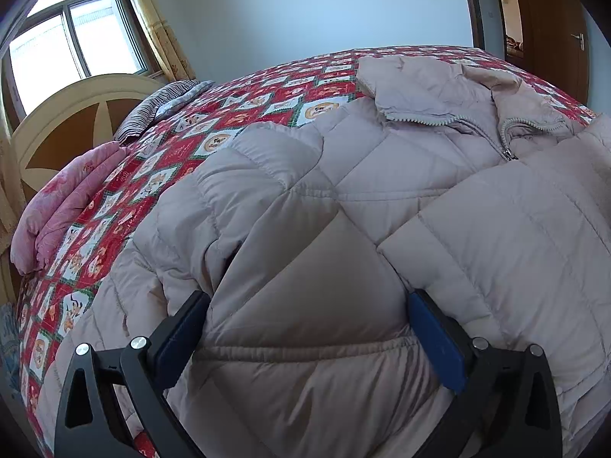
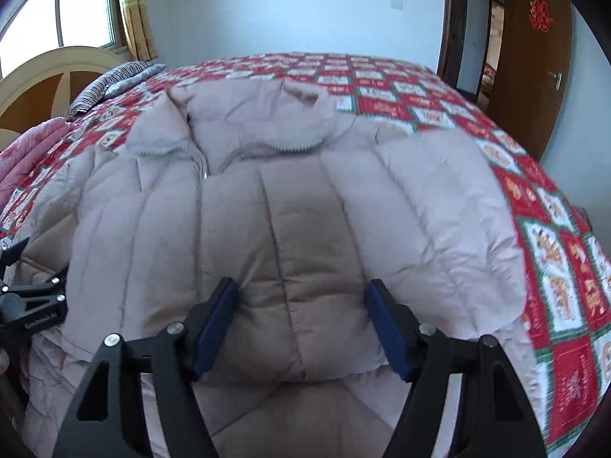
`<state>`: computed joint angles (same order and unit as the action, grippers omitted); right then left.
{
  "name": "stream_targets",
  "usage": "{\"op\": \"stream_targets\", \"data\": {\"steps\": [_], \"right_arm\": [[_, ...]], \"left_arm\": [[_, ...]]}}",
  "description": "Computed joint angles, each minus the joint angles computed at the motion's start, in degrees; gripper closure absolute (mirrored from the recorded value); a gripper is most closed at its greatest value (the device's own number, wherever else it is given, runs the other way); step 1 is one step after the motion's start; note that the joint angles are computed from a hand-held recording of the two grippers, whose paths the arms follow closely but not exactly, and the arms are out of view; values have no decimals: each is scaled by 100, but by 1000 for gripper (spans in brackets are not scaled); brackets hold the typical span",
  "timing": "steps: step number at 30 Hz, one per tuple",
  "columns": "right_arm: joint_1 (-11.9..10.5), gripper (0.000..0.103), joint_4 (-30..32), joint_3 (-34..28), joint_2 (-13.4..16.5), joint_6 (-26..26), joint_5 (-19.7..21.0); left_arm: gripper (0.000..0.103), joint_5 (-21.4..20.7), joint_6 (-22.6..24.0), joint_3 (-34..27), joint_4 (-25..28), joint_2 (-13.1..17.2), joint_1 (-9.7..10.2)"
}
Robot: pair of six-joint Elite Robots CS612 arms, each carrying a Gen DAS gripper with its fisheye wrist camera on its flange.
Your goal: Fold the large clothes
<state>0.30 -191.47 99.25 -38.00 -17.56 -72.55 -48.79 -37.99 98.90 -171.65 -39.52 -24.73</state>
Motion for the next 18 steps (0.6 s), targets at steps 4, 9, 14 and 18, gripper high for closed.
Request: {"op": "stream_targets", "data": {"steps": [4, 9, 14, 18], "right_arm": [[45, 28, 63, -66, 67, -91, -162], [108, 27, -8, -49, 88, -151, -357], [140, 27, -88, -14, 84, -209, -503], [188, 27, -162, -12, 96, -255, -661]], "left_arm": [[1, 0, 9, -3, 23, -1, 3], [1, -4, 10, -10, 30, 1, 6], [1, 5, 13, -8, 30, 0, 5], [1, 4, 12, -9, 45, -2, 6]]}}
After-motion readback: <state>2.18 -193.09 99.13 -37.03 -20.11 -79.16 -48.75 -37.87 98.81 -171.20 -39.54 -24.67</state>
